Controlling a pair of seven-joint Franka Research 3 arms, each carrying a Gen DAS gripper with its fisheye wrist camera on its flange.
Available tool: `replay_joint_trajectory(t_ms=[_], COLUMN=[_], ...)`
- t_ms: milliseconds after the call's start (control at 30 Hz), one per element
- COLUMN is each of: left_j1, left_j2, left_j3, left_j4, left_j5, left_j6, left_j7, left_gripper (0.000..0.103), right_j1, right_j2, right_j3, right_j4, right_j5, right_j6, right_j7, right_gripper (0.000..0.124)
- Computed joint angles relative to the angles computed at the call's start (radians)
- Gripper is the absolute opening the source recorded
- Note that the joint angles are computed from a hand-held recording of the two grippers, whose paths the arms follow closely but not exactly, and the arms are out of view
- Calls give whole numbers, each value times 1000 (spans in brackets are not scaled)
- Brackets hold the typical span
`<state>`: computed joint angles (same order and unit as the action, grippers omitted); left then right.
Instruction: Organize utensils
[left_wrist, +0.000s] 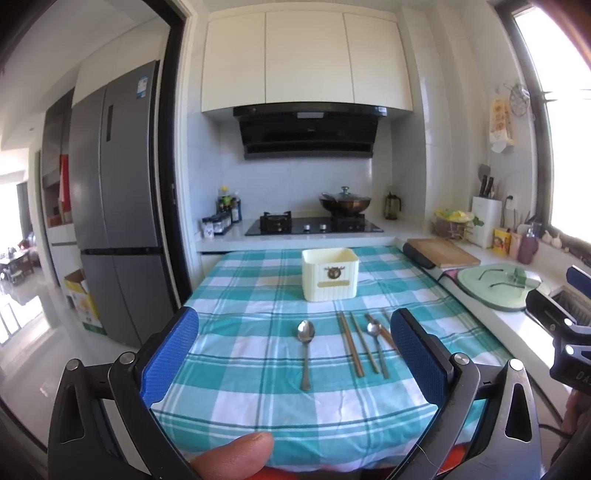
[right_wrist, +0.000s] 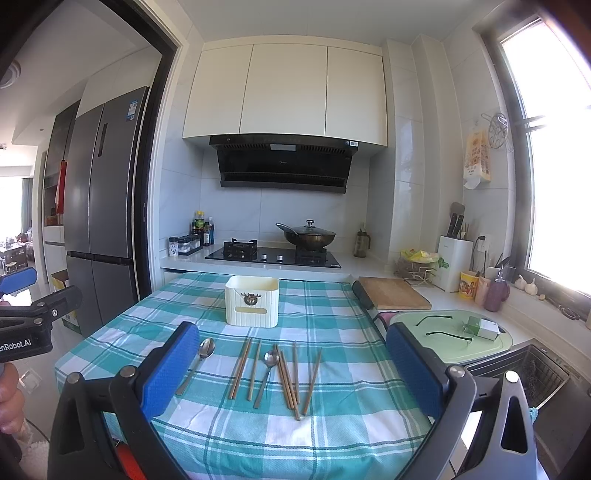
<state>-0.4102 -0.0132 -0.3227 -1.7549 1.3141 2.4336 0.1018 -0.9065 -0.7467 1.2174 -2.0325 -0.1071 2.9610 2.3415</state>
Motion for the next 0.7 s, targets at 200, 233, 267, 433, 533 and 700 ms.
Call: replay_joint_trajectory(t_ms=[200,233,267,433,533,700], left_j1=[-5,-6,-6,-4,-2,-3], left_j2=[0,0,1,2,4,14], left_j3=[-4,-4,-4,1,3,6], left_j4=[-1,-2,-1,-1,1,5], left_j5=[28,32,34,30,3,-45], left_j6=[-3,-2,-1,30,47,35], left_j7=[6,8,11,24,42,71], left_gripper=[103,103,103,103,103,103], right_j1=[5,5,6,9,9,14], right_j2=[0,1,-1,1,0,-1], right_j3=[-2,-2,-3,-3,-4,-8], right_j4=[-3,-4,-5,-9,-11,-19], right_j5=[-1,-1,-2,-2,-2,-2], right_j6=[-2,0,1,0,-2,-2], right_j7=[5,5,6,9,15,24], right_gripper=[103,103,103,103,103,103])
